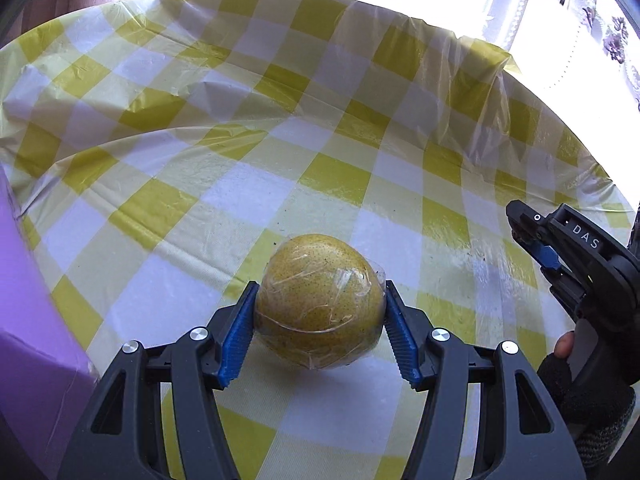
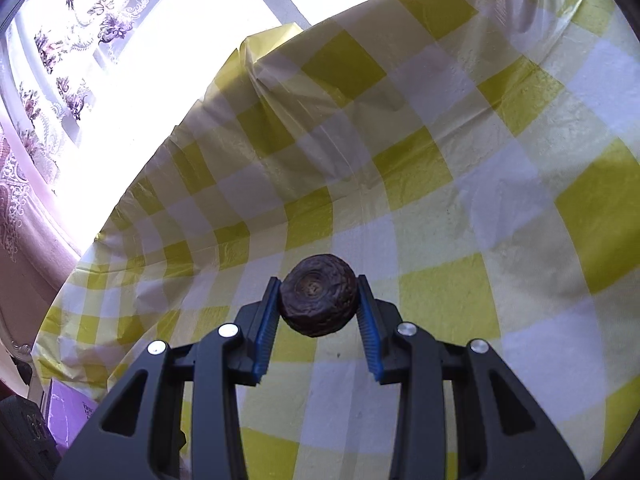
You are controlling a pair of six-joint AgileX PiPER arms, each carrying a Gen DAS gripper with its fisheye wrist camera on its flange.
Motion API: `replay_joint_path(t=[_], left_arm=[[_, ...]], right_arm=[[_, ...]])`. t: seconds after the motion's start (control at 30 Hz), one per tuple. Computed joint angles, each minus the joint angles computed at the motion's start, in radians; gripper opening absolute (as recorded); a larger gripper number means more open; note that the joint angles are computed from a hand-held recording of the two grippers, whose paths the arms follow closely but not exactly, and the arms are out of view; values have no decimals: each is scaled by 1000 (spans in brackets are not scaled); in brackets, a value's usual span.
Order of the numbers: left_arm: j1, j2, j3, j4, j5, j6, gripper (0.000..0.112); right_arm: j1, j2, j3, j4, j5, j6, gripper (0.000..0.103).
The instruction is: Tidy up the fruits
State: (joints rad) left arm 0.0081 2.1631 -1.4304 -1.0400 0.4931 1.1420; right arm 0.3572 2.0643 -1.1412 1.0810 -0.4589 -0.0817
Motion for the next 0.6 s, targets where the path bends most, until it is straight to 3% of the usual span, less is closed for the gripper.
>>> replay_joint_path(t=[0.23, 0.47, 0.6], left_arm=[[85, -78, 153, -127, 70, 226, 58], [188, -160, 314, -234, 141, 470, 58], [238, -195, 381, -261, 173, 572, 58]], right_arm=[[204, -48, 64, 337, -83, -217, 37], [436, -76, 81, 578, -253, -381, 37], [529, -79, 87, 639, -309, -397, 37]])
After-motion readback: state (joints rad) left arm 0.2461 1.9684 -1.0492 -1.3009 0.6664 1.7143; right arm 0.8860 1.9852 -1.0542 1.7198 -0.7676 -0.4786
